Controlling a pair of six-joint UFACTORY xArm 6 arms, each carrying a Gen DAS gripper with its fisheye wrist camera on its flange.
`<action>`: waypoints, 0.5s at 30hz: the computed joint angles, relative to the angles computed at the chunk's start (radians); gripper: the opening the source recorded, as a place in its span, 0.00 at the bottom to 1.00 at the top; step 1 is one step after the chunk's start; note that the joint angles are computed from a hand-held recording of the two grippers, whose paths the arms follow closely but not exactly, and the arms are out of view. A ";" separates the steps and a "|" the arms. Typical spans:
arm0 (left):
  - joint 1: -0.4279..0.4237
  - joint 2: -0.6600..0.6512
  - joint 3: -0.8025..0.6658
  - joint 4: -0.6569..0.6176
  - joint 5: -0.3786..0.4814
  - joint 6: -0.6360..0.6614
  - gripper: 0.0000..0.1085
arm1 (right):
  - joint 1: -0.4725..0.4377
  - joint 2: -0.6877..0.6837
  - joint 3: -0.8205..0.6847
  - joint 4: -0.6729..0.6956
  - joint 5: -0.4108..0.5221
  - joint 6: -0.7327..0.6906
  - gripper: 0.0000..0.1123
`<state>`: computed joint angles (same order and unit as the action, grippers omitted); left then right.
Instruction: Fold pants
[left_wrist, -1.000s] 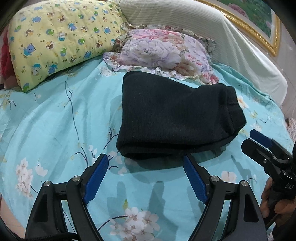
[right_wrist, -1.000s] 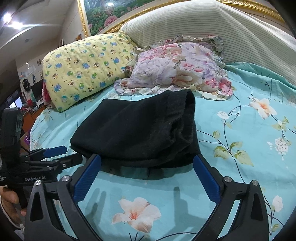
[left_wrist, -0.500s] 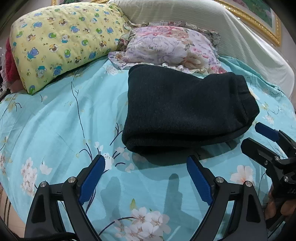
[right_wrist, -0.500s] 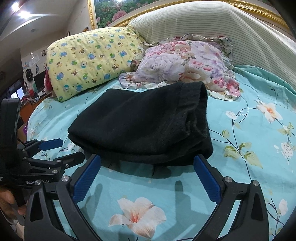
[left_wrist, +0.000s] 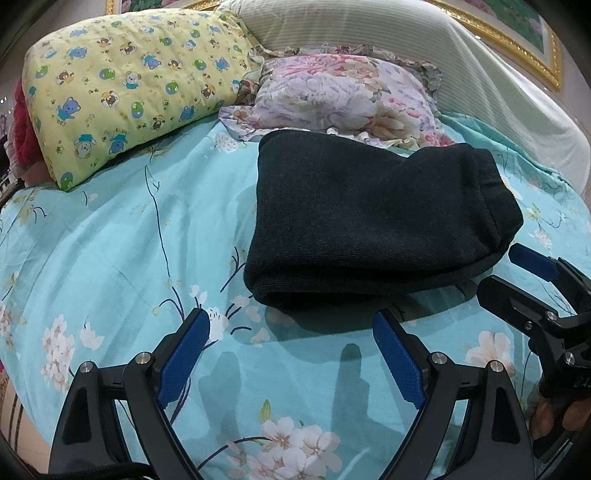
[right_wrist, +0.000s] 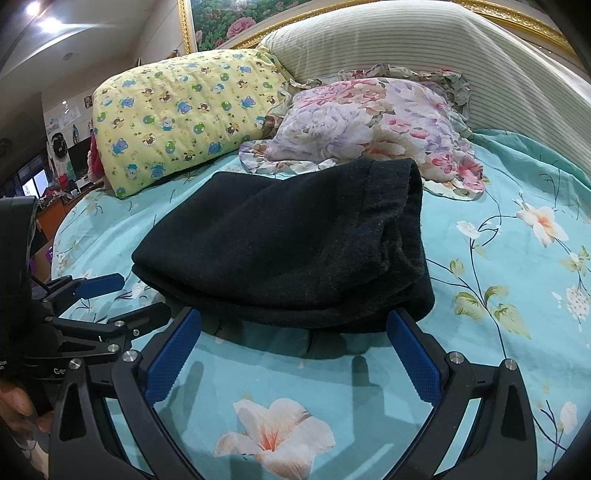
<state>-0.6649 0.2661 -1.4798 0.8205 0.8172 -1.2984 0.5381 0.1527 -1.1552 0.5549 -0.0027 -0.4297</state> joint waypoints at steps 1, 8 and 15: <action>0.000 0.001 -0.001 0.003 0.000 0.000 0.83 | 0.001 0.000 -0.001 0.006 0.000 -0.005 0.90; -0.005 0.002 -0.002 0.011 0.003 0.001 0.83 | 0.011 0.006 -0.015 0.084 -0.002 -0.081 0.90; -0.005 0.002 -0.002 0.012 0.002 0.000 0.83 | 0.015 0.009 -0.023 0.114 -0.002 -0.114 0.90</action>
<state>-0.6696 0.2679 -1.4818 0.8321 0.8197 -1.2985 0.5534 0.1619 -1.1784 0.6690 -0.0043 -0.5440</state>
